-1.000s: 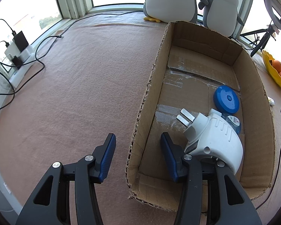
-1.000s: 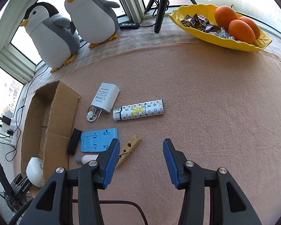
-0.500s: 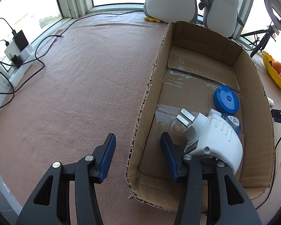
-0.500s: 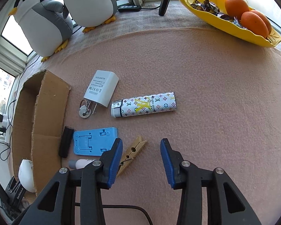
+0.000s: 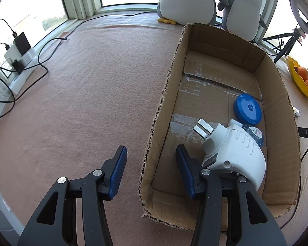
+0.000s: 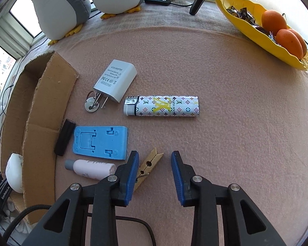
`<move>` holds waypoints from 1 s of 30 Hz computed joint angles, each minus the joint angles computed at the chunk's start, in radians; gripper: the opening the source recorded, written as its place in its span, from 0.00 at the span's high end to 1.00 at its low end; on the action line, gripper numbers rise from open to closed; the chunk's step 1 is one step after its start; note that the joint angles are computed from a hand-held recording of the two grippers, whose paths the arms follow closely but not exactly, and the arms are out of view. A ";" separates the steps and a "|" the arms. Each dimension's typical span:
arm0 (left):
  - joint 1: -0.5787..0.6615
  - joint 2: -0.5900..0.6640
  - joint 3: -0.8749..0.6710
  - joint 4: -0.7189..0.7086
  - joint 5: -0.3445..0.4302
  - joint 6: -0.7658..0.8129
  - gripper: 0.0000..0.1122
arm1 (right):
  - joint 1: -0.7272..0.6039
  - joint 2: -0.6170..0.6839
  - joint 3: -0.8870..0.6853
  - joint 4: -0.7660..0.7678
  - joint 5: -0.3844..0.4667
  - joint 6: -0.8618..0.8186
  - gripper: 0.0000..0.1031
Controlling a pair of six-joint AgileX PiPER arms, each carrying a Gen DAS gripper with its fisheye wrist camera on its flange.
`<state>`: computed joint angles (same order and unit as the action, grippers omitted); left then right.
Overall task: Organize rigid objects
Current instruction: 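Move the right tool to the wooden clothespin and close on it, then carry the clothespin into the box and open the right gripper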
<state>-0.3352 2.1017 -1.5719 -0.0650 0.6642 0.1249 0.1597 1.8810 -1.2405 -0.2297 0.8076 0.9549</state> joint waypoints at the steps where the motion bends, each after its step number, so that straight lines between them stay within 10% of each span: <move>1: 0.002 0.000 0.001 -0.002 -0.001 0.003 0.56 | 0.006 -0.003 0.000 -0.008 0.010 -0.003 0.71; 30: 0.008 -0.001 0.003 -0.013 -0.003 0.015 0.56 | 0.086 -0.136 0.155 -0.125 -0.046 0.110 0.89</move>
